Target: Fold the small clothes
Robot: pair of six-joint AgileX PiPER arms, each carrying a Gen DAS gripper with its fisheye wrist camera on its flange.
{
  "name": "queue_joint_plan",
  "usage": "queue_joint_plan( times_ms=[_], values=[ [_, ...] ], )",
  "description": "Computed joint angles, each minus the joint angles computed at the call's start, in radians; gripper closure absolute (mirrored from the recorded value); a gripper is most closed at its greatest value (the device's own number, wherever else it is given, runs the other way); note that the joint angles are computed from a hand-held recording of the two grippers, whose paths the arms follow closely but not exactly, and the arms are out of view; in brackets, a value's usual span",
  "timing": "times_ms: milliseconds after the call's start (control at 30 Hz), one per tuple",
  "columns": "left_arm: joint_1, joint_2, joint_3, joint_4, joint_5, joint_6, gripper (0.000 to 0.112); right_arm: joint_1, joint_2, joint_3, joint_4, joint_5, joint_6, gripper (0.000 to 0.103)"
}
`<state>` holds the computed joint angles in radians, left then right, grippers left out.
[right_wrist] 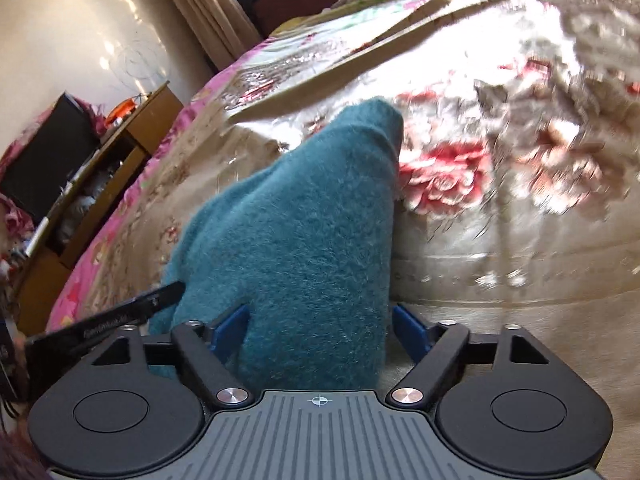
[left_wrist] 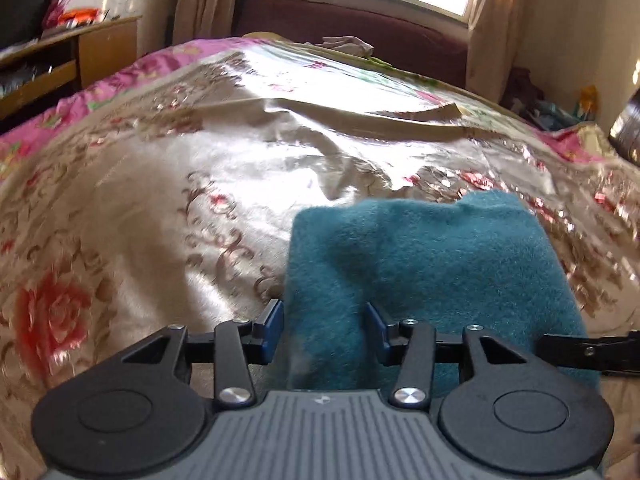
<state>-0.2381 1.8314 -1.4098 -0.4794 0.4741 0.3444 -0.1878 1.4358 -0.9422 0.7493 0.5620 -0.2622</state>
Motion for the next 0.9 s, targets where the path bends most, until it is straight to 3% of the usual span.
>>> queue_joint_plan(
  times_ms=[133,300,400,500,600,667,900],
  values=[
    [0.029,0.005,0.004,-0.086,0.018,0.091,0.061,-0.065,-0.001,0.051,0.218,0.029,-0.190,0.019],
    [0.000,0.022,0.020,-0.008,-0.028,0.005,0.058,-0.095,0.062,0.075,0.386,0.067,-0.328,0.019],
    [0.027,0.019,0.026,-0.082,0.006,0.037,0.058,-0.134,0.120,0.077,0.482,0.130,-0.353,0.028],
    [0.019,0.007,0.036,-0.059,0.017,0.022,0.058,-0.133,0.078,0.089,0.441,0.132,-0.371,0.036],
    [-0.013,-0.008,0.052,-0.027,0.017,-0.016,0.061,-0.180,0.051,0.106,0.411,0.189,-0.359,0.039],
    [-0.033,-0.016,0.059,-0.061,0.032,0.012,0.066,-0.231,0.025,0.126,0.396,0.230,-0.360,0.039],
    [-0.126,-0.076,0.109,-0.003,-0.009,0.003,0.066,-0.393,-0.047,0.148,0.314,0.328,-0.337,0.038]
  ],
)
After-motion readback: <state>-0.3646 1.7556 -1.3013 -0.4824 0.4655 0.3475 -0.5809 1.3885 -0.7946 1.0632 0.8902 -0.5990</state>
